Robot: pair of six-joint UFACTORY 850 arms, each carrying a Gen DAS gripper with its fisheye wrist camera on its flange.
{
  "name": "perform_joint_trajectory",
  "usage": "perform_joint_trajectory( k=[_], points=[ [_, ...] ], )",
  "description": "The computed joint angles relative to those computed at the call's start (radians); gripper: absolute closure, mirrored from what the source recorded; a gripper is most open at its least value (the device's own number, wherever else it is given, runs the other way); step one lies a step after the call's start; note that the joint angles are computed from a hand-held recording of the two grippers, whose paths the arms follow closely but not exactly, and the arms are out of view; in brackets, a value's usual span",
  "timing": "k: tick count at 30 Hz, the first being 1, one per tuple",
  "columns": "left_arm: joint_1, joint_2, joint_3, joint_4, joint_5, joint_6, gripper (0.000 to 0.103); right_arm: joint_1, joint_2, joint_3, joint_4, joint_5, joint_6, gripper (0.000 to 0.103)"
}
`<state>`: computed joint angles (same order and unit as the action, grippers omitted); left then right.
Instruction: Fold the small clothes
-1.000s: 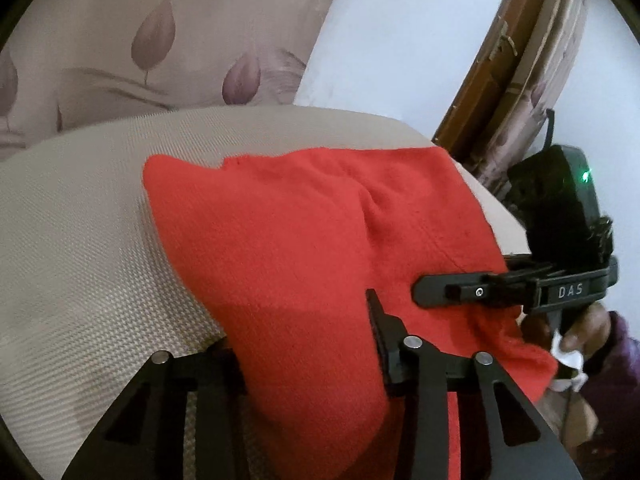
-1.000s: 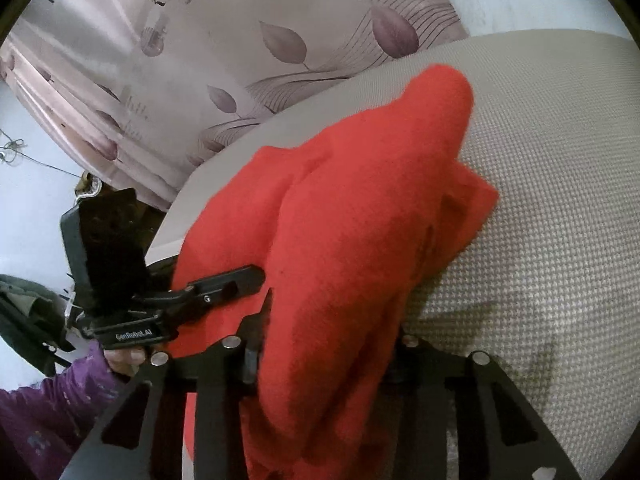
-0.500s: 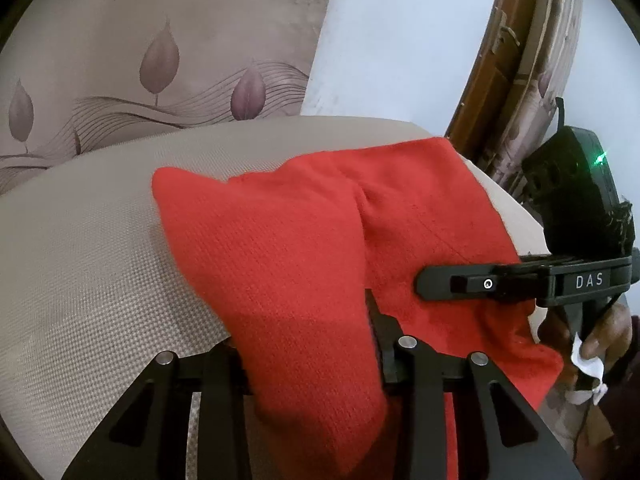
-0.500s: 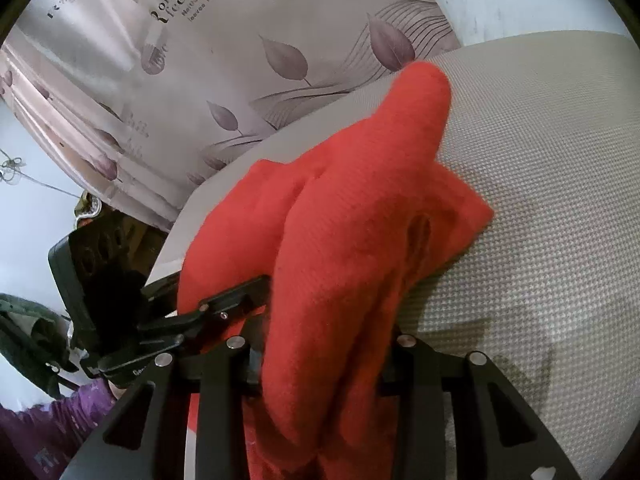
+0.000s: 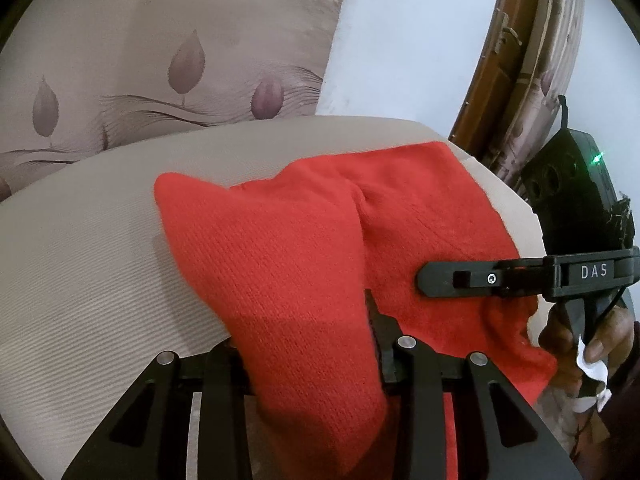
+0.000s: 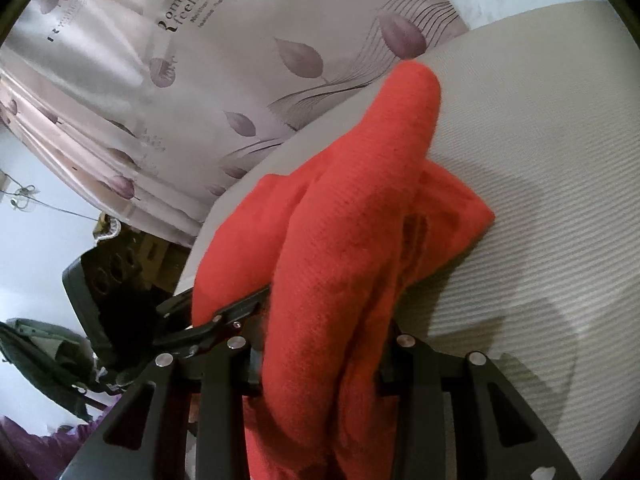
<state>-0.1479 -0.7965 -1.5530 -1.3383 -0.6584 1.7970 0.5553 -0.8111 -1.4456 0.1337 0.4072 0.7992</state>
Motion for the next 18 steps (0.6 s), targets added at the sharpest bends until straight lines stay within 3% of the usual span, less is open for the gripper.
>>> perform_joint_trajectory(
  k=[18],
  points=[
    [0.078, 0.032, 0.036, -0.009, 0.005, 0.031, 0.068, 0.035, -0.098, -0.162, -0.118, -0.022, 0.150, 0.070]
  ],
)
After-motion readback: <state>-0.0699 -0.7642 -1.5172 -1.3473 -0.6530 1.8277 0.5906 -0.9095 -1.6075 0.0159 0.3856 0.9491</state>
